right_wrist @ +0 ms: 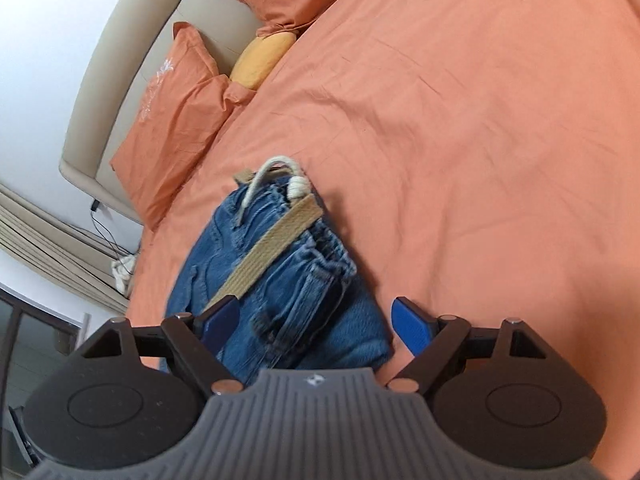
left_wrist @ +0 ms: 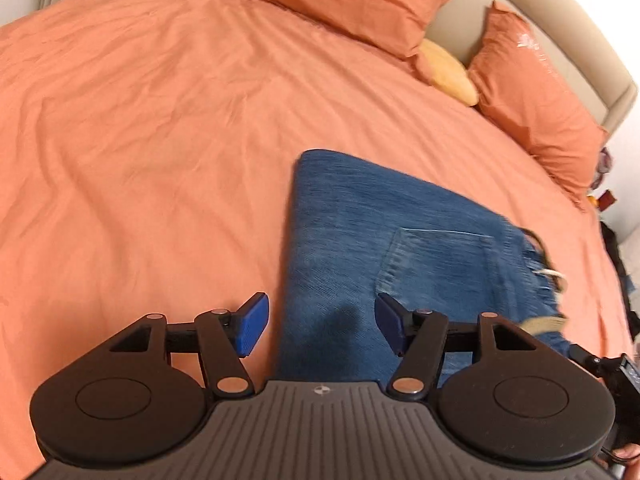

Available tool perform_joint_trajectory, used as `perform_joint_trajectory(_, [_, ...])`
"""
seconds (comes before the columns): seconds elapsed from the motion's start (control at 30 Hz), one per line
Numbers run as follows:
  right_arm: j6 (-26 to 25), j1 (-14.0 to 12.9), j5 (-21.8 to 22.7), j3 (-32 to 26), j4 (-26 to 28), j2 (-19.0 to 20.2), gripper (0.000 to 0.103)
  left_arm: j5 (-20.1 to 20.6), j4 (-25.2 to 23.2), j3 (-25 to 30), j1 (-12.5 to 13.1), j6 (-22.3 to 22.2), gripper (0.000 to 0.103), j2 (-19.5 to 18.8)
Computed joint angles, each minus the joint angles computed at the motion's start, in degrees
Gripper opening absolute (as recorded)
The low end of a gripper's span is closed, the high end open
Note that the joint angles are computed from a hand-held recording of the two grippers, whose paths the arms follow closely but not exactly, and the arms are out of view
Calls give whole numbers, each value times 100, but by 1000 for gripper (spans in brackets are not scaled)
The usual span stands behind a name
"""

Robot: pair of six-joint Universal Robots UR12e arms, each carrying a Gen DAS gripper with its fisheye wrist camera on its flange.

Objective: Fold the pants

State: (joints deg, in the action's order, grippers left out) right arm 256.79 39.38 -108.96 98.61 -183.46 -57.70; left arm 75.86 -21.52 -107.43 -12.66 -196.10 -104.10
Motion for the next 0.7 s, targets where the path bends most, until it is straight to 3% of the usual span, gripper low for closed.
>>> perform_joint_trajectory(0.2, [-275, -103, 107, -164, 31, 182, 78, -388, 37, 102, 172, -419, 77, -246])
perform_joint_trajectory(0.5, [-649, -236, 273, -262, -184, 367, 66, -986, 289, 68, 315, -346, 79, -423])
perform_joint_trajectory(0.6, [-411, -288, 564, -175, -492, 386, 51, -1090, 341, 74, 312, -231, 73, -460])
perform_joint_trajectory(0.7, [-206, -319, 691, -123, -673, 406, 45, -1282, 363, 55, 331, -128, 58, -474])
